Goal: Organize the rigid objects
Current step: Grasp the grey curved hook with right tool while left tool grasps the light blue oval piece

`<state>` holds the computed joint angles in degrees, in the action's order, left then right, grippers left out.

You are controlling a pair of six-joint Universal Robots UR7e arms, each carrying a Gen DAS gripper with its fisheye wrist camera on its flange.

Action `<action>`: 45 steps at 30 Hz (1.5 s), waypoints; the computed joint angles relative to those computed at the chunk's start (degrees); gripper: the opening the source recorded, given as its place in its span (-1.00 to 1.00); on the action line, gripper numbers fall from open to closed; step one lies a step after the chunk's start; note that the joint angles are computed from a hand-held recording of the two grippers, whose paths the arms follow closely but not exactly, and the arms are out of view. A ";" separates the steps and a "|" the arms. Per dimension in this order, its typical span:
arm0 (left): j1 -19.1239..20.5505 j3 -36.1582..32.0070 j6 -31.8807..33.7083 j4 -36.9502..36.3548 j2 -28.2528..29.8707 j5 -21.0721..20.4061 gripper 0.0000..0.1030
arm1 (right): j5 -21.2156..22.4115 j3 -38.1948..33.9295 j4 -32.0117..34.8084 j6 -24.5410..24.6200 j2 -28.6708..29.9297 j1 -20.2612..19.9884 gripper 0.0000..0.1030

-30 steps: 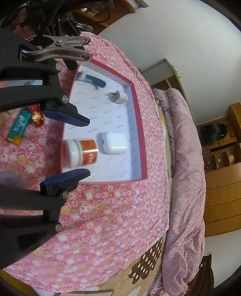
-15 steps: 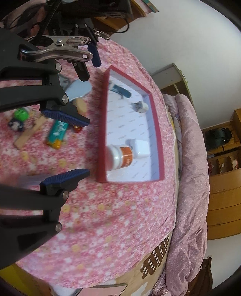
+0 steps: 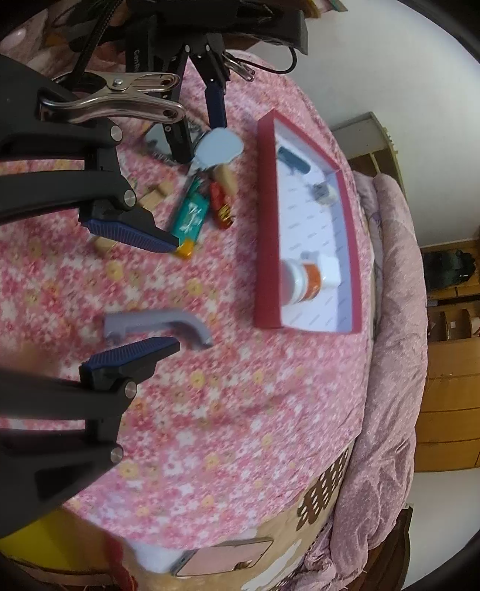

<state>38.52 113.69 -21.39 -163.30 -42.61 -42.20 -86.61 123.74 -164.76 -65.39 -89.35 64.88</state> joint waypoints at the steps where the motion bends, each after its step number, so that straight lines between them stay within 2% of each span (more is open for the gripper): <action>1: -0.02 -0.06 0.26 -0.38 0.22 0.32 0.58 | -0.15 -0.12 0.31 -0.03 0.05 -0.18 -0.05; 8: 0.37 -0.55 2.31 -3.94 1.76 1.46 0.66 | -0.53 -0.64 1.03 0.13 0.82 -0.85 -0.05; 14: -0.16 -1.00 3.52 -4.86 3.45 4.17 0.71 | -2.02 -0.87 0.94 -0.09 2.11 -1.07 -0.05; 21: -0.26 -1.41 3.34 -6.62 4.59 5.33 0.74 | -0.18 -1.24 1.96 -0.08 2.13 -1.75 -0.01; 29: -0.31 -0.57 3.62 -8.22 4.17 4.80 0.70 | 1.46 -1.70 3.35 0.29 1.92 -2.45 -0.01; 32: -0.41 -0.19 3.63 -8.28 3.81 4.41 0.70 | 0.74 -0.22 -0.99 -1.23 2.21 -2.32 -0.18; 35: -0.60 0.39 3.33 -8.38 3.29 4.18 0.70 | 0.24 0.49 -4.07 -1.81 2.57 -2.30 -0.44; 37: -0.78 0.77 3.17 -8.67 2.99 4.23 0.70 | 0.35 0.14 -4.41 -0.53 2.71 -2.51 -0.69; 40: -1.10 1.20 3.23 -9.18 2.54 4.57 0.70 | 1.63 -1.10 -1.30 1.28 2.27 -3.21 -0.70; 45: -1.60 1.90 3.36 -10.65 1.61 5.53 0.70 | 2.35 -1.07 -0.57 1.95 1.95 -3.39 -0.70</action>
